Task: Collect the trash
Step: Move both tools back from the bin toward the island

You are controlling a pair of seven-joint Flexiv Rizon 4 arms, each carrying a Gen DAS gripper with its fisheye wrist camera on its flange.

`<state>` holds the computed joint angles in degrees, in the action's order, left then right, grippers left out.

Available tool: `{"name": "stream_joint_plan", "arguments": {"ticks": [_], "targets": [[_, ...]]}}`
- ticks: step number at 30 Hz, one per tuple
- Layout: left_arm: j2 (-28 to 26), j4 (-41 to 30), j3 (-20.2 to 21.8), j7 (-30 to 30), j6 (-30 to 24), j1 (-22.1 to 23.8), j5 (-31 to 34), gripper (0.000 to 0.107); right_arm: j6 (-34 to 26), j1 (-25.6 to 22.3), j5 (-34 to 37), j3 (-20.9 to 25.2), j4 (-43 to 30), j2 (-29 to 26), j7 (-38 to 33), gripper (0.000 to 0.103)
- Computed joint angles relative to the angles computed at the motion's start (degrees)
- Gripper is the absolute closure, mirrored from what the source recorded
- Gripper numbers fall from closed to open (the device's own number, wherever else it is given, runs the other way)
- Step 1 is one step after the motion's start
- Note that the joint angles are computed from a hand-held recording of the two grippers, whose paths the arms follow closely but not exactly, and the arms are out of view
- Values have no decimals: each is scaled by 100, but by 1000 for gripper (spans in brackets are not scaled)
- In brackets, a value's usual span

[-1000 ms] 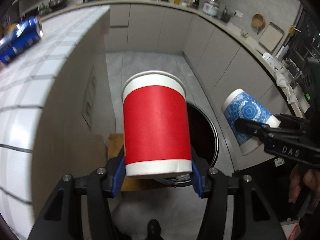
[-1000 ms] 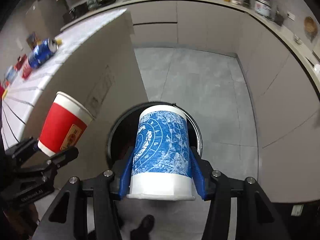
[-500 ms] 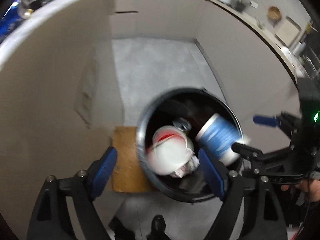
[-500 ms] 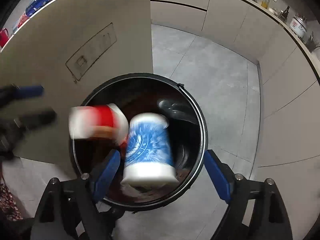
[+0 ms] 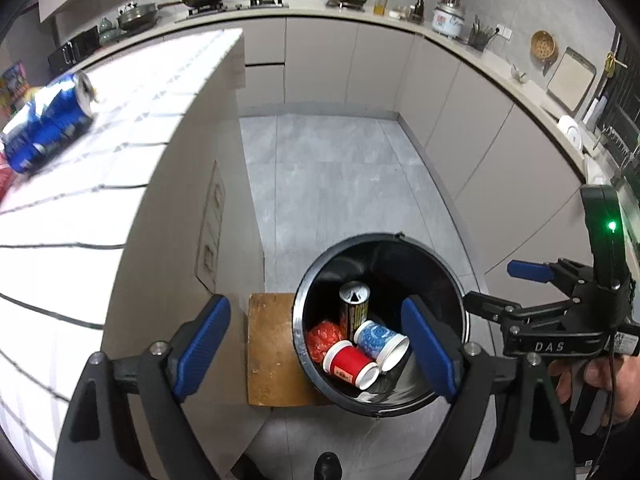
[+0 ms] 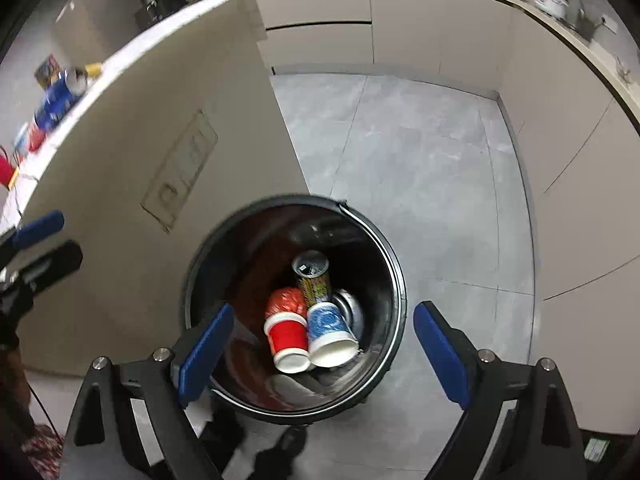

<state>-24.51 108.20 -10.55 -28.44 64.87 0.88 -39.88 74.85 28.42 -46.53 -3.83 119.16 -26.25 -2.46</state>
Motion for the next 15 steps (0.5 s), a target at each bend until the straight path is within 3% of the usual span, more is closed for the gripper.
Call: {"name": "stream_joint_plan", "arguments": {"ticks": [4, 6, 8, 15], "targets": [[145, -29, -67, 217, 155, 130, -298, 11, -69, 106, -95, -45, -188, 110, 249, 9], [143, -57, -63, 285, 341, 163, -437, 7, 37, 123, -229, -64, -314, 105, 370, 1], [161, -125, 5, 272, 406, 216, -475, 7, 61, 101, -225, -25, -486, 75, 351, 0], [-169, -407, -26, 312, 1246, 641, -746, 6, -475, 242, 44, 199, -1616, -303, -343, 0]]}}
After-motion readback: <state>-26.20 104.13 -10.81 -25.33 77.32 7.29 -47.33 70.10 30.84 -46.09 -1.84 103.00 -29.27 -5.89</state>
